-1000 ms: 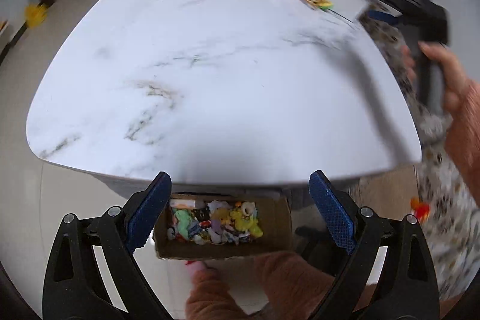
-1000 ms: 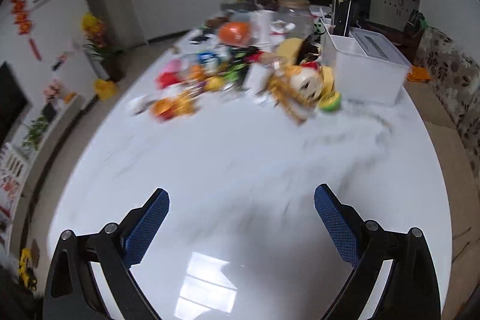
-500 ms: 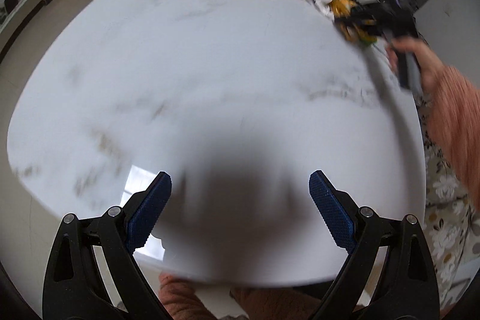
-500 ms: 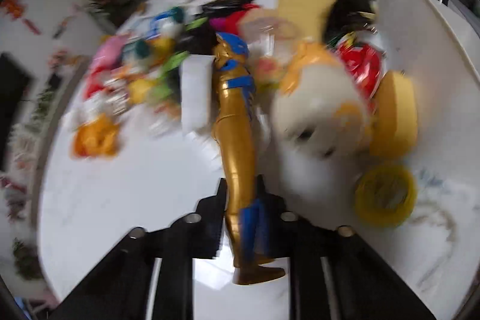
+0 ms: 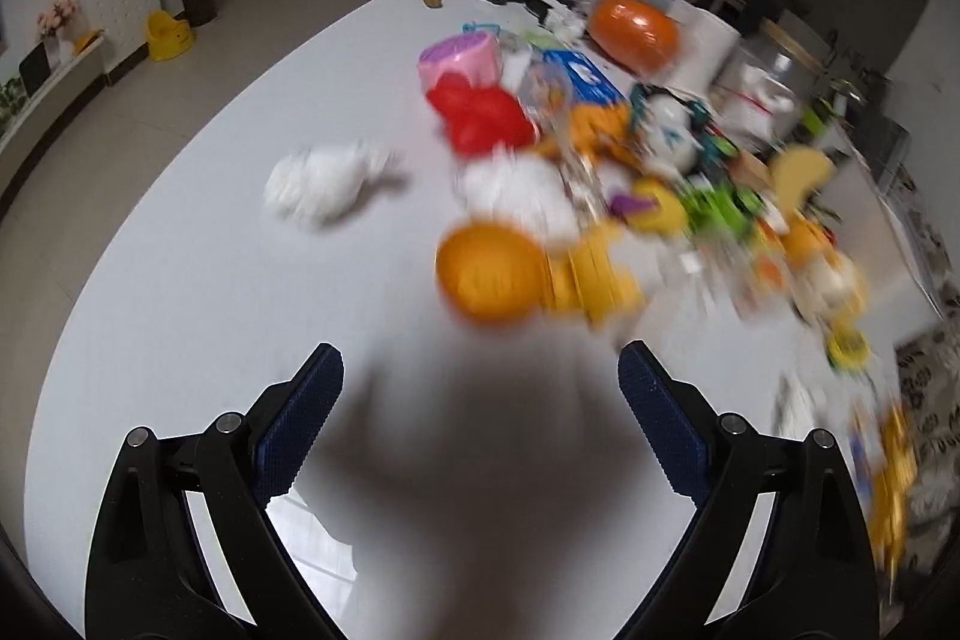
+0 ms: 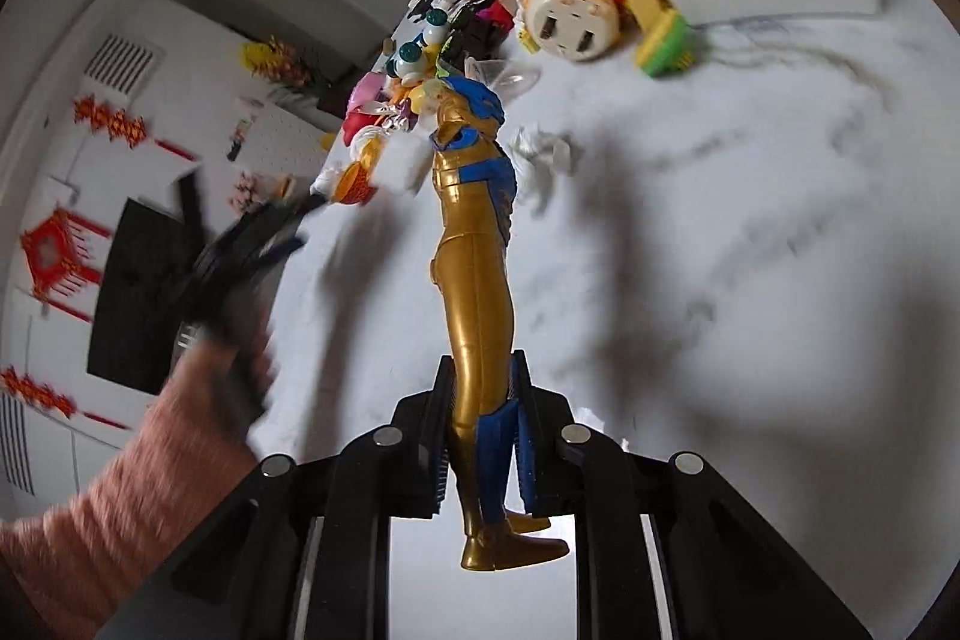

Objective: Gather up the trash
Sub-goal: 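Grasp the gold figure with the right tool while the left tool grasps the orange lid, then carry the gold figure and orange lid to the box and release both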

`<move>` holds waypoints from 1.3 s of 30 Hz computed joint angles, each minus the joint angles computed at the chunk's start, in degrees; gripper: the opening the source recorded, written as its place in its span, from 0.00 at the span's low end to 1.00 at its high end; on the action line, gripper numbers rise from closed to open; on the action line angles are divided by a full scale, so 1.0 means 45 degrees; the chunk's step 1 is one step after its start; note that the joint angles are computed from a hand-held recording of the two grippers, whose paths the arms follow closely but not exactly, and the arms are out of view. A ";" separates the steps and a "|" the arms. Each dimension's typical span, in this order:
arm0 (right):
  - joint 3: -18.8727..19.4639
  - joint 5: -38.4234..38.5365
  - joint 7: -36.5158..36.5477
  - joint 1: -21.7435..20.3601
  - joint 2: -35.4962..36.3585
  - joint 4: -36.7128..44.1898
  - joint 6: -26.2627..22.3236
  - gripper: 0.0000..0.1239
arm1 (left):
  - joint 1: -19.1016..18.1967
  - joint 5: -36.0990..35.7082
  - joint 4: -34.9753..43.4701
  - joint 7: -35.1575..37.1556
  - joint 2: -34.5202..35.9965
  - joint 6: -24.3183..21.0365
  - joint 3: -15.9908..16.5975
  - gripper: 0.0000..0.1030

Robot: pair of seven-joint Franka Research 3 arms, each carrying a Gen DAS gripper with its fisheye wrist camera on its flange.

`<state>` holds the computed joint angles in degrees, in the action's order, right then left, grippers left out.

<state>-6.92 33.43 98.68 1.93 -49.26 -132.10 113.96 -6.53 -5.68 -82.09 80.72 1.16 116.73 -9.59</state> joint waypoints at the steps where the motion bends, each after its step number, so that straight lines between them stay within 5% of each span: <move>1: -0.0012 -0.0017 0.0082 -0.0058 -0.0278 -0.0114 -0.0095 0.14 | -0.0100 0.0344 0.0680 0.0105 0.0593 -0.0190 -0.0089 0.88; 5: 0.0004 0.0052 0.0360 -0.0112 -0.0989 -0.0263 -0.0286 0.14 | -0.0418 0.1723 0.2253 0.0163 0.1961 -0.0859 -0.0266 0.87; 7: 0.0044 0.0138 0.0407 -0.0055 -0.1066 -0.0249 -0.0170 0.14 | -0.0390 0.1537 0.2941 0.0245 0.2496 -0.1508 -0.0309 0.69; 8: 0.0116 0.0163 0.0524 -0.0064 -0.1201 -0.0277 -0.0132 0.14 | -0.0263 0.1074 0.3028 0.0269 0.2600 -0.1464 -0.0345 0.52; 9: 0.0150 0.0141 0.0608 -0.0071 -0.1280 -0.0275 -0.0112 0.14 | -0.0184 0.0736 0.3272 0.0054 0.2716 -0.1666 -0.0352 0.47; 15: 0.0699 0.0279 0.1407 0.0205 -0.1636 -0.0229 0.0370 0.14 | 0.0297 -0.0450 0.1850 0.1289 0.1213 -0.1707 -0.0349 0.47; 20: 0.1398 0.0240 0.2067 0.0828 -0.1618 0.0226 0.0725 0.14 | 0.0769 -0.3186 -0.0507 0.3312 -0.1610 -0.1977 0.0472 0.47; 25: 0.2383 0.0044 0.2926 0.1759 -0.1641 0.0915 0.0552 0.14 | 0.0503 -0.4904 -0.3011 0.5804 -0.5231 -0.3896 0.2305 0.47; 31: 0.3820 -0.0101 0.4186 0.3264 -0.1338 0.1849 -0.0578 0.14 | 0.0208 -0.4440 -0.4689 0.7913 -0.8483 -0.8044 0.4680 0.47; 36: 0.4963 0.0568 0.5374 0.4646 -0.1341 0.1378 -0.0803 0.14 | 0.0362 -0.3086 -0.6177 0.9234 -1.0391 -1.1215 0.5890 0.47; 39: 0.5474 0.1095 0.6077 0.5459 -0.1363 0.0396 -0.0629 0.14 | 0.0760 -0.2205 -0.7914 0.9767 -1.1359 -1.1659 0.5931 0.47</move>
